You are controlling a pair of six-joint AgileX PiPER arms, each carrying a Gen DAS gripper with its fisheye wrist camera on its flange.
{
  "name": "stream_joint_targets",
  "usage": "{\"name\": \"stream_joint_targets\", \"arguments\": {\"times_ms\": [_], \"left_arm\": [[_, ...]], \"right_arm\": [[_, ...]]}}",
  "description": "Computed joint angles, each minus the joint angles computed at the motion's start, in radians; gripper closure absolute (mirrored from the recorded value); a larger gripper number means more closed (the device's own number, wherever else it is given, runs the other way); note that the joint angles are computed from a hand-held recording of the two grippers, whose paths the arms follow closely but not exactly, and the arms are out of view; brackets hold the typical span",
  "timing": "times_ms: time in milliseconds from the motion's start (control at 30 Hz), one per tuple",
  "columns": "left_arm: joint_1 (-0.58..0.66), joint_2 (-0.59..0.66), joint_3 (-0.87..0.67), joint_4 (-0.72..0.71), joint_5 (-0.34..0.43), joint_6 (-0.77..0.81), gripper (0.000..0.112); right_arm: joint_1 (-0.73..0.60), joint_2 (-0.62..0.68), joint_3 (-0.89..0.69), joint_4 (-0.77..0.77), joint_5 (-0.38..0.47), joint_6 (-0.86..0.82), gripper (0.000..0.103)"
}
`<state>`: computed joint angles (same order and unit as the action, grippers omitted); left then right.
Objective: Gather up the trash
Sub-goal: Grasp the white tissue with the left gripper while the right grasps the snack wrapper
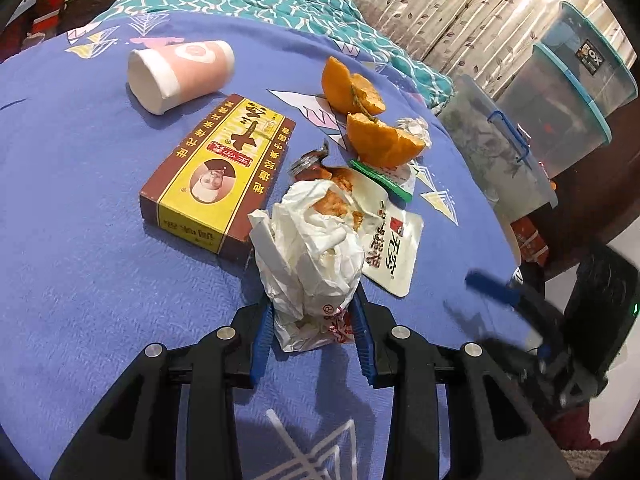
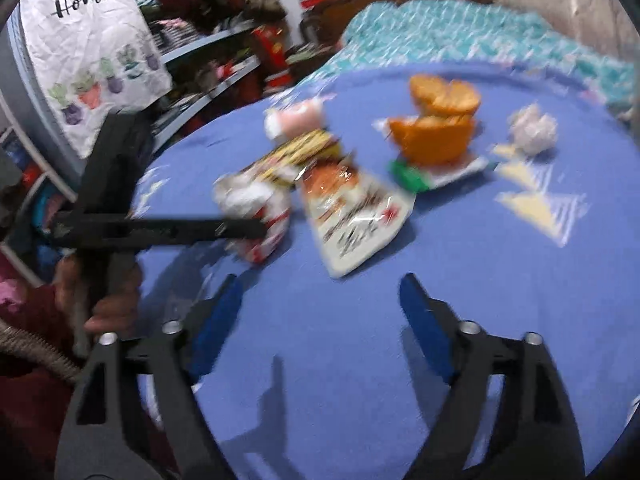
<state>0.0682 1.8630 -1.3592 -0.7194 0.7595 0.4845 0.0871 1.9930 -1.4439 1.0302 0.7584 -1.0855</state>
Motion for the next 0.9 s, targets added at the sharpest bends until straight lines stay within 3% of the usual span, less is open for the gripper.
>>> {"name": "stream_joint_targets", "arguments": {"times_ms": [167,333,400,433,467,600,900], "left_arm": [[0.006,-0.032,0.031,0.019,-0.016,-0.02,0.079],[-0.011,-0.04,0.044,0.047,-0.034,-0.044,0.079],[-0.021,-0.041,0.046,0.063,-0.048,-0.056,0.079],[-0.023,-0.038,0.039,0.067,-0.047,-0.061,0.079],[-0.025,-0.037,0.039,0.069,-0.049,-0.064,0.079],[-0.034,-0.037,0.036,0.084,-0.053,-0.08,0.079],[-0.078,-0.02,0.01,0.024,-0.003,-0.008,0.08]], "right_arm": [[0.015,0.179,-0.28,-0.14,0.031,0.249,0.021],[-0.034,0.4,-0.599,-0.102,0.224,0.481,0.046],[-0.021,0.433,-0.647,-0.094,0.246,0.502,0.057],[-0.005,0.428,-0.637,-0.097,0.224,0.487,0.063],[0.005,0.428,-0.635,-0.106,0.223,0.486,0.078],[0.001,0.392,-0.547,-0.042,0.236,0.45,0.092],[-0.157,0.124,-0.032,0.201,0.191,0.145,0.096]]}}
